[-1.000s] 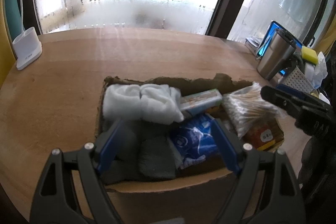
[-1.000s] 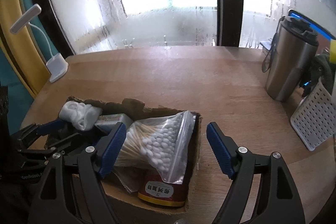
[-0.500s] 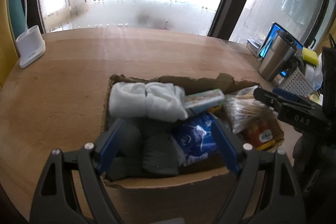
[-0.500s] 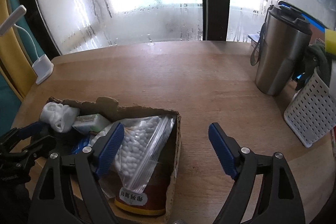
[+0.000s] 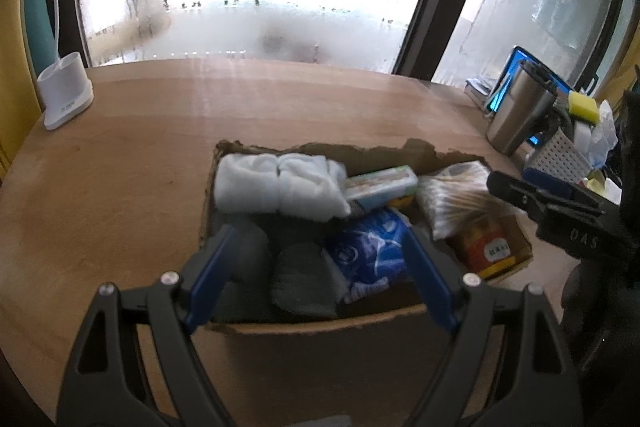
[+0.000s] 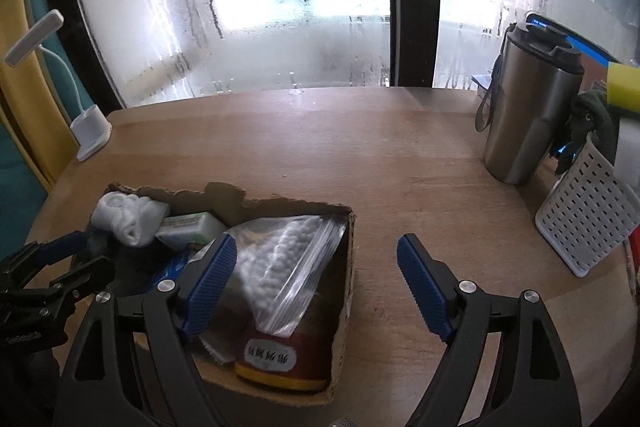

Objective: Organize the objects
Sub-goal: 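Lower the swab bag into the box beside the tin and open the right tool, then withdraw the open right tool up and away from the box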

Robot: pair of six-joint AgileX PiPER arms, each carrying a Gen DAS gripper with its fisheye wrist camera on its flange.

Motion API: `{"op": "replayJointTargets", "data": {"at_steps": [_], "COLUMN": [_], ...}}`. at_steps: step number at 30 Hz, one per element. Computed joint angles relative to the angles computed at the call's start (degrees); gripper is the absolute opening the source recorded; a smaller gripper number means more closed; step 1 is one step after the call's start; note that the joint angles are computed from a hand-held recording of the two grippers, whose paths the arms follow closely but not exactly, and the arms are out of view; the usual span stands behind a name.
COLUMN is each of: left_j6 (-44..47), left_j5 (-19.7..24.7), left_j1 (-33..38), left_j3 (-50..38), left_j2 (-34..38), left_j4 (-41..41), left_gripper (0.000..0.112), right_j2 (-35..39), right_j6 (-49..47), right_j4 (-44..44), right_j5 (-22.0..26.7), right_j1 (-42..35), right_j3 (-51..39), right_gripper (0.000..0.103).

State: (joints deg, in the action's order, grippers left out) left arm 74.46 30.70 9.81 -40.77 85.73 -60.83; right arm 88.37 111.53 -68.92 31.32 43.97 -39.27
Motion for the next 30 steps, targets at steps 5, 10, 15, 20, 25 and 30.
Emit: {"op": "replayJointTargets", "data": {"at_steps": [5,10,15,20,25,30], "left_j6": [1.78,2.61,3.86,4.9,5.64,6.76], "left_j5": [1.55,2.86,3.69,4.68,5.84,7.43], "left_j1": [1.77,3.15,4.66,6.37,8.08,10.14], "left_j3": [1.56,2.66,4.06,5.47,6.75,8.0], "left_j2": [-2.05,-4.01,-5.73,-7.72,-9.29,-10.93], "left_j4": [-0.61,-0.52,-0.67,-0.8,-0.75,-0.6], "left_gripper": [0.084,0.084,0.084,0.084,0.084,0.084], "right_j2": [-1.23,-2.22,-2.73,-3.02,-3.89,-4.44], "right_j6": [-0.17,-0.21,0.69,1.28,2.91,3.82], "right_j4": [1.21,2.89,3.8,4.57,5.21,6.2], "right_j5": [1.62,3.7,5.98,7.55,9.86,12.18], "right_j1": [2.94,6.03,9.02,11.18,14.4,17.36], "right_j3": [0.55,0.86,1.06,1.1,1.32,1.28], "right_gripper": [0.085,0.085,0.085,0.085,0.085,0.085]}}
